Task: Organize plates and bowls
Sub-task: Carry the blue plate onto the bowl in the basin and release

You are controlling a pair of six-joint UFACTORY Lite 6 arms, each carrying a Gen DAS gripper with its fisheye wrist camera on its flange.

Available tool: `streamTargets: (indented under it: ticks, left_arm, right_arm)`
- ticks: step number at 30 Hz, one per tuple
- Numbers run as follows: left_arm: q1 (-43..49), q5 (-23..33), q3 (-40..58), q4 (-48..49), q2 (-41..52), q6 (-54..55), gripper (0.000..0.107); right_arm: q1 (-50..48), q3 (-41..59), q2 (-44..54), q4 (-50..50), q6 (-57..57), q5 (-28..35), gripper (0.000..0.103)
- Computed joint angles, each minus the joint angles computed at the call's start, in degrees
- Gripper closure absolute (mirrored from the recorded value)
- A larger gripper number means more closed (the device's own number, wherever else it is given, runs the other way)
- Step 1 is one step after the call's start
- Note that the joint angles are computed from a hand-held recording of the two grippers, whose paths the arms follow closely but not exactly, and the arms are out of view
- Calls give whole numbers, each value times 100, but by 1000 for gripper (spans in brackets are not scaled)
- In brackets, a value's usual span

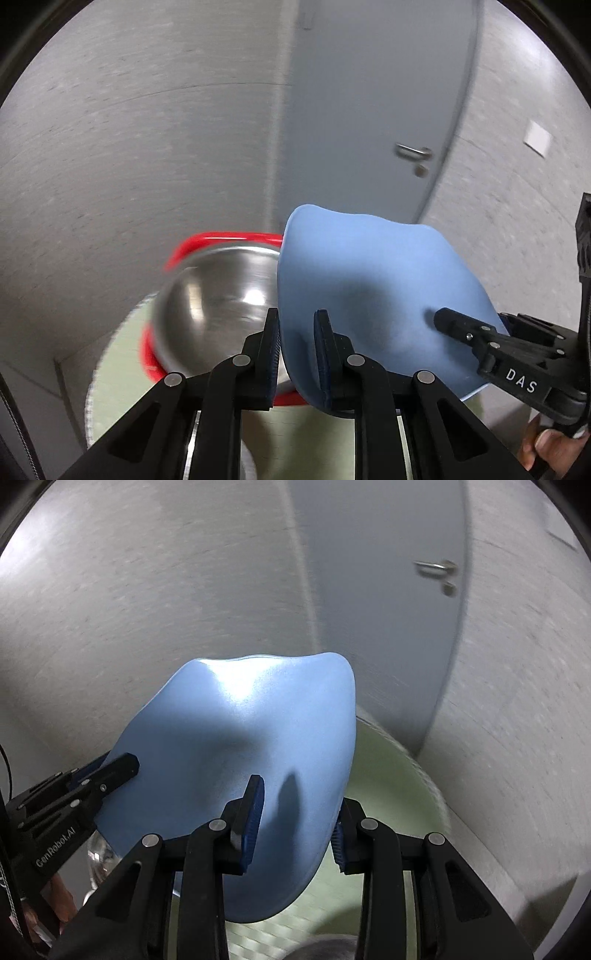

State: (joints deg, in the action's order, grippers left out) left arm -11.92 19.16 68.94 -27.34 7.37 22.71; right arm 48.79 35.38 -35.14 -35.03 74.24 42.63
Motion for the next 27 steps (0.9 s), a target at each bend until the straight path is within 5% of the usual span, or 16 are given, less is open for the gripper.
streamTargets:
  ticks: [6, 12, 24, 27]
  left_arm:
    - [783, 231, 146, -9, 317, 235, 94]
    - [857, 388, 453, 633, 761, -406, 94]
    - [664, 563, 1485, 1581, 1852, -1518, 93]
    - [651, 527, 1487, 1752, 1887, -1628, 90]
  right_arm:
    - [-339, 938, 2065, 151, -401, -1335, 70]
    - [-561, 1486, 3266, 556, -962, -1871, 70]
    - [-157, 2029, 4131, -250, -362, -1401, 68]
    - [28, 2231, 4327, -398, -130, -1278, 57]
